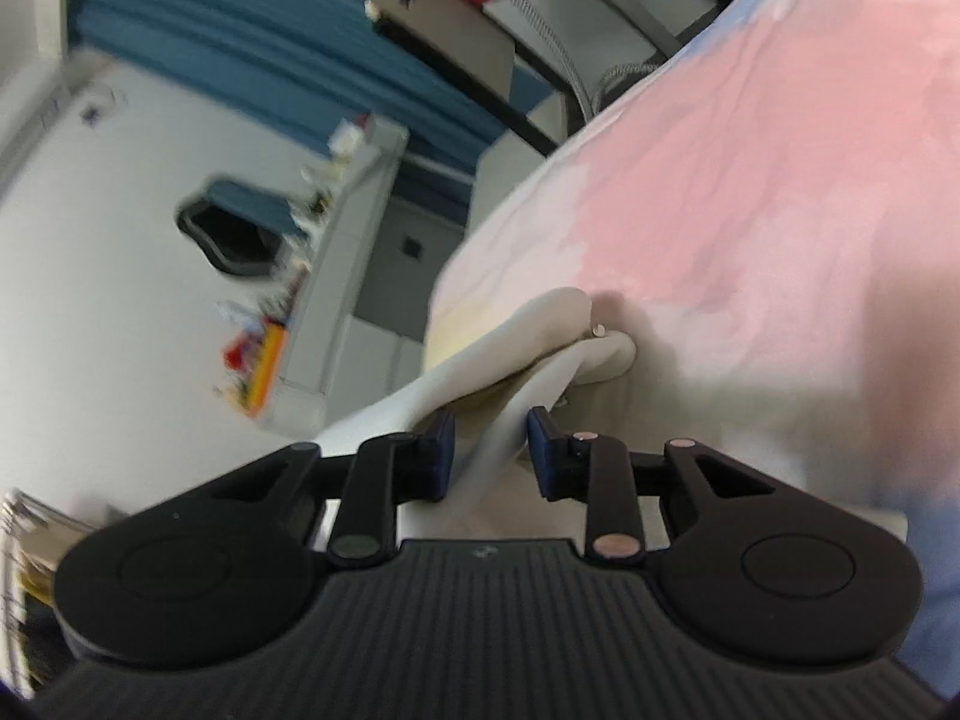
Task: Fold clothes
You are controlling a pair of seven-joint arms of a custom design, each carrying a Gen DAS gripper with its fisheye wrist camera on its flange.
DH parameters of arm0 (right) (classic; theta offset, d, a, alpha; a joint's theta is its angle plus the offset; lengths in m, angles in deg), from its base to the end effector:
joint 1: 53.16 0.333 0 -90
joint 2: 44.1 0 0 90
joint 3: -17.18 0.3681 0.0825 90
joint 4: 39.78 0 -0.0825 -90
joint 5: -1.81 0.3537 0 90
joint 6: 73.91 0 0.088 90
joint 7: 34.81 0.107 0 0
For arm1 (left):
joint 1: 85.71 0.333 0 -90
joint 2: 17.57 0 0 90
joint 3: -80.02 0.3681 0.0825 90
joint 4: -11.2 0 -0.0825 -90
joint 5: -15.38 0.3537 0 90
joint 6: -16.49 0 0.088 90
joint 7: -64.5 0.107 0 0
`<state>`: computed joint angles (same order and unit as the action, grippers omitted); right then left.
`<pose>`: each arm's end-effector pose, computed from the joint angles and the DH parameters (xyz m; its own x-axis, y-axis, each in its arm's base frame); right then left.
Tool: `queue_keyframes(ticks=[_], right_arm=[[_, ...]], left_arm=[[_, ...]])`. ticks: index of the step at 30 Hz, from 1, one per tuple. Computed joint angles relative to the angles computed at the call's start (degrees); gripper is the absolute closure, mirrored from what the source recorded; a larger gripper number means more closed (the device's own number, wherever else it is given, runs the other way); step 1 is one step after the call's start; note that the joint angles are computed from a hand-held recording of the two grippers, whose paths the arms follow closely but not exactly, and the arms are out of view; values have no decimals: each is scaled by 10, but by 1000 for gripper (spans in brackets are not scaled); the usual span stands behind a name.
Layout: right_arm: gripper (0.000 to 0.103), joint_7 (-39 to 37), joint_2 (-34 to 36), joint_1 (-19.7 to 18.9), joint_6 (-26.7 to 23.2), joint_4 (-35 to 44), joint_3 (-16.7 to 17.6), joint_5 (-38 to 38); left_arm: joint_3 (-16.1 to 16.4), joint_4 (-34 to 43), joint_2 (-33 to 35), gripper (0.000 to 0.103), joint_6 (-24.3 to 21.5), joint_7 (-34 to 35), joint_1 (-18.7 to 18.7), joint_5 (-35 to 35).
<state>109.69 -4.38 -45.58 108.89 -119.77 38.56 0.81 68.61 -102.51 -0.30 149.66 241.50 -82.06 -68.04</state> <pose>0.7241 0.2822 0.5122 -0.1398 -0.5116 -0.8478 -0.6028 0.7232 -0.3370 0.6046 -0.0907 0.4031 -0.6481 -0.5796 0.4940 -0.6680 0.1212 -0.7342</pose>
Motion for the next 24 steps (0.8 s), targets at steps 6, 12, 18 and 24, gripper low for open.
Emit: queue_keyframes(ticks=[6,12,18,24], right_arm=[[71,55,-53,-4,166,-136,-13,-29],[70,77,-39,-9,158,-129,-11,-107],[95,138,-18,79,119,-98,-130,-105],[98,-229,-57,357,201,-149,-400,359]], left_arm=[[1,-17,-8,99,12,26,-1,-20],[5,-25,-13,99,21,54,-3,-33],[6,-32,-9,99,8,78,-1,-43],[10,-37,-8,99,-25,127,11,-62]])
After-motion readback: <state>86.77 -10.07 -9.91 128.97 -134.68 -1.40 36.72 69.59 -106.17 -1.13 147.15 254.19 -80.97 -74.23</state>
